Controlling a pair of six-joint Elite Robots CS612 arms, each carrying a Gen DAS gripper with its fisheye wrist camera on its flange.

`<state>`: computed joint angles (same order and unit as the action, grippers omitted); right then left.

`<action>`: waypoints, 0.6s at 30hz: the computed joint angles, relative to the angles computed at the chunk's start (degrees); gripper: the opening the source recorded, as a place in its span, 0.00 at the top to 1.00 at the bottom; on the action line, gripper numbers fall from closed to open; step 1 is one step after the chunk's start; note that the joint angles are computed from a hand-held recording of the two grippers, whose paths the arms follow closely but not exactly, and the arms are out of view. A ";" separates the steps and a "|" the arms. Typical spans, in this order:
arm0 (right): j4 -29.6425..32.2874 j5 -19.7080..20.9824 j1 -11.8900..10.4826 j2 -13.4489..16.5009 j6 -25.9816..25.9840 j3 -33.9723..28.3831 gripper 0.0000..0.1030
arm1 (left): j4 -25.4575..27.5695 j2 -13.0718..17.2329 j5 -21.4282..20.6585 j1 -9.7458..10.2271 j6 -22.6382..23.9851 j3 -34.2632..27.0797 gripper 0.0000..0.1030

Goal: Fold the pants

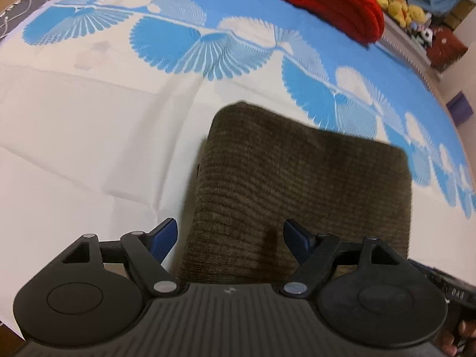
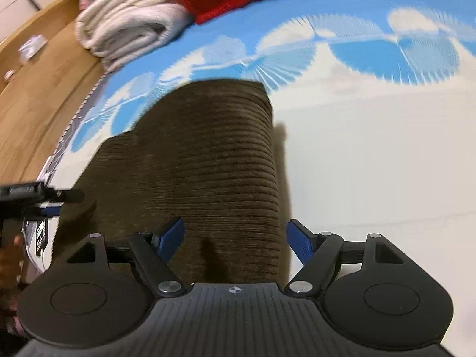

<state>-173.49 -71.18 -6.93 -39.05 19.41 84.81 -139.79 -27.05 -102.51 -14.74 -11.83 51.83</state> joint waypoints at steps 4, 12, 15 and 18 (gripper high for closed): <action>3.49 1.02 0.06 1.65 1.24 -2.33 0.25 | 4.20 1.67 -0.61 -0.17 1.26 -2.68 0.19; 4.70 3.90 0.13 3.59 1.98 -4.83 0.56 | 7.39 3.90 -1.84 -0.86 0.92 -5.91 0.24; 2.83 4.99 -0.55 2.66 3.35 -4.09 0.73 | 6.44 3.46 -0.71 -1.28 0.69 -5.86 0.49; -0.48 6.79 -1.40 1.28 2.91 -3.02 0.76 | 3.73 2.38 -1.55 -2.19 2.30 -5.08 0.62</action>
